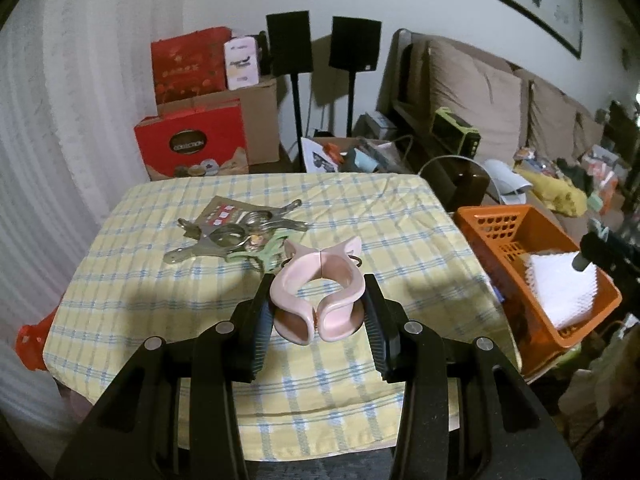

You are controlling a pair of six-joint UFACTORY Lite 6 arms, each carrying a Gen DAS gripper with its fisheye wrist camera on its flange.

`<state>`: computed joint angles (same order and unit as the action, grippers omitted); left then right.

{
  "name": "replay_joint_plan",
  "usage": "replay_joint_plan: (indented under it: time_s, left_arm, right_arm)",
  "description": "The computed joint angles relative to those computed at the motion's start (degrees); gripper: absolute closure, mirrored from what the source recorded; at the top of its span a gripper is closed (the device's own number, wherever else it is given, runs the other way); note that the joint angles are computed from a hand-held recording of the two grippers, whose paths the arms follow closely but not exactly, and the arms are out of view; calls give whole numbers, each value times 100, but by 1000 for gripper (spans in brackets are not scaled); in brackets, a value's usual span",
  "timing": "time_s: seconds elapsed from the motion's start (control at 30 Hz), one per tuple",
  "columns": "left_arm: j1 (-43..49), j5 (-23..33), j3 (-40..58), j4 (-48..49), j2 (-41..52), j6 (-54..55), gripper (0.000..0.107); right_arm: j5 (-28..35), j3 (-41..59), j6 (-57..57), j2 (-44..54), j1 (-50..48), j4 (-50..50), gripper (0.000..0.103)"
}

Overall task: Organize objects
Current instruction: 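Carry the grey clip over the basket with the right gripper while the left holds the pink clip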

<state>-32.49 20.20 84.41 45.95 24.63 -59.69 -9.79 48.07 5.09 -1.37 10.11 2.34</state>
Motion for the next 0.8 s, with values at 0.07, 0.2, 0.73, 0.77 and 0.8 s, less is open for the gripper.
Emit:
replay_joint_plan:
  time_s: [0.07, 0.2, 0.73, 0.77, 0.8]
  left_arm:
    - [-67, -14, -7, 3, -24, -27, 68]
    - [-158, 18, -37, 101, -34, -106, 68]
    - [-504, 182, 243, 284, 82, -393, 68]
    - [-523, 180, 292, 210, 129, -323, 68]
    - [-537, 182, 326, 174, 157, -298, 68]
  right_arm:
    - [35, -92, -49, -92, -25, -2, 29]
    - [42, -373, -979, -356, 9, 686, 29]
    - [133, -604, 1370, -792, -856, -2000, 29]
    - [135, -600, 1367, -785, -863, -2004, 29]
    - [143, -586, 1449, -773, -864, -2089, 29]
